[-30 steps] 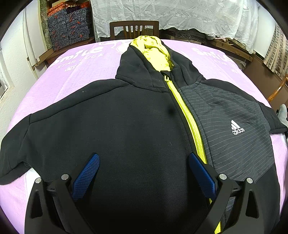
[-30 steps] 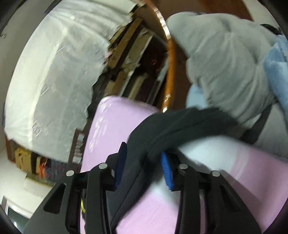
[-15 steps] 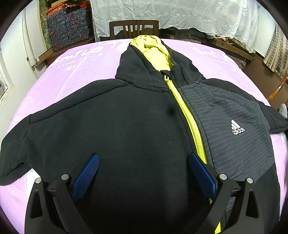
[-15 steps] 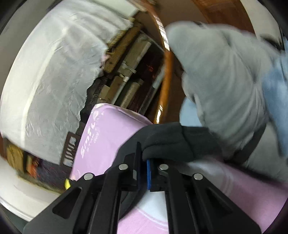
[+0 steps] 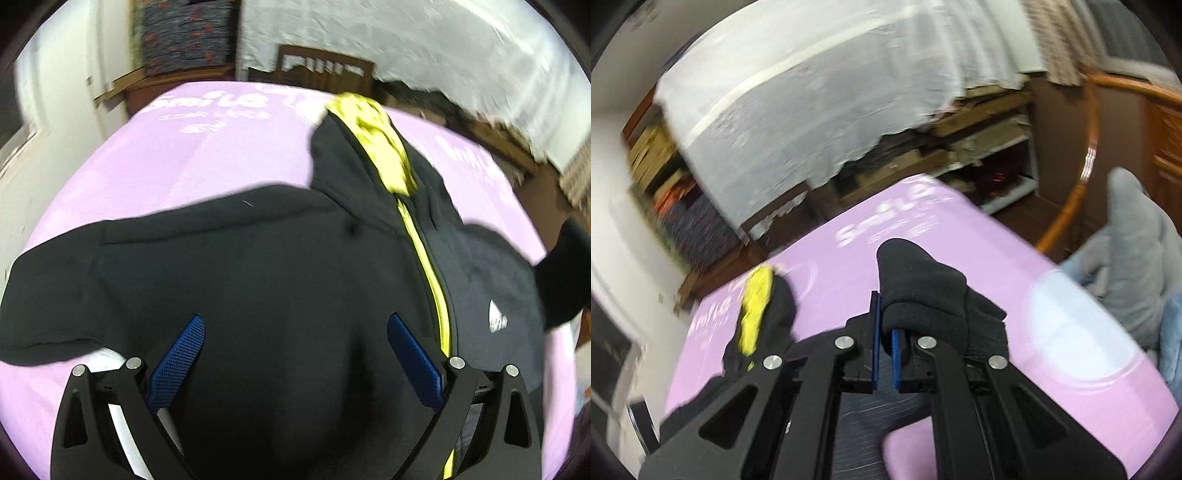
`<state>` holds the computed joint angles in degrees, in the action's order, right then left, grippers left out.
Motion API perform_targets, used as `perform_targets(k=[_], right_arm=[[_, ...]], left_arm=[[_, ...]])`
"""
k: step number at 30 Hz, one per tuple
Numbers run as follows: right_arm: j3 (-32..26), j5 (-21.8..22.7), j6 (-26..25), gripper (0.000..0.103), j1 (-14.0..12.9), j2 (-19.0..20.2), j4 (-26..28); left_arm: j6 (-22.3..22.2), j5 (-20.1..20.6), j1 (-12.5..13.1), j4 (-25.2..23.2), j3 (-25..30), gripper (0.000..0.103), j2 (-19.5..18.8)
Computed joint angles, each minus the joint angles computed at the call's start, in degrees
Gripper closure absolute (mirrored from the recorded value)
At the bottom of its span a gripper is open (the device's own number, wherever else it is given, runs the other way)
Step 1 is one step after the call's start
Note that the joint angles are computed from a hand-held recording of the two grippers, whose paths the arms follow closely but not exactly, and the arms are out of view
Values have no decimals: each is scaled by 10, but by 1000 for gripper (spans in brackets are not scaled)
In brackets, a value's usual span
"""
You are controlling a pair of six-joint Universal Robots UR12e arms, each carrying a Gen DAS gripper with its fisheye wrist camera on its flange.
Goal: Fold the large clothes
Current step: 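Close the right tool on the sleeve cuff and lift it, then carry the sleeve with the right tool across the body toward the hood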
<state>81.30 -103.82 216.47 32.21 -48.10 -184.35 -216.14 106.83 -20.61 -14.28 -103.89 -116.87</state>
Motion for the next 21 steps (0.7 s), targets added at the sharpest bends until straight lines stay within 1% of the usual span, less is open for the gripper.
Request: perform_targets(k=[2, 5, 8, 10, 11, 12, 13, 14, 16, 18, 19, 20, 21], right_arm=[[-28, 6, -27, 98, 14, 13, 21], [-66, 23, -70, 98, 35, 32, 55], [-111, 41, -115, 97, 55, 57, 119], [-136, 59, -132, 93, 60, 72, 175], [-145, 78, -137, 92, 60, 78, 204], [-156, 97, -143, 87, 59, 83, 240], [-162, 105, -148, 75, 59, 86, 266], [-164, 117, -156, 71, 57, 87, 285], [-146, 135, -165, 64, 54, 78, 275], [-109, 184, -154, 58, 45, 56, 242], [-85, 217, -145, 54, 39, 43, 214], [-61, 241, -139, 53, 34, 30, 184], [-35, 253, -135, 53, 29, 16, 151]], left_arm=[[-12, 1, 6, 17, -11, 3, 8], [-21, 13, 9, 29, -19, 3, 15], [-20, 24, 9, 28, -19, 3, 17], [-17, 31, 8, 27, -19, 4, 17], [-14, 33, 7, 26, -18, 4, 17], [-11, 35, 6, 26, -17, 4, 16], [-7, 39, 5, 25, -16, 4, 15], [-3, 42, 3, 26, -15, 4, 14], [9, 57, -2, 27, -11, 4, 11], [27, 79, -11, 31, -7, 4, 7], [35, 85, -14, 34, -6, 4, 6], [50, 91, -20, 39, -3, 4, 4], [65, 95, -25, 44, -1, 4, 1]])
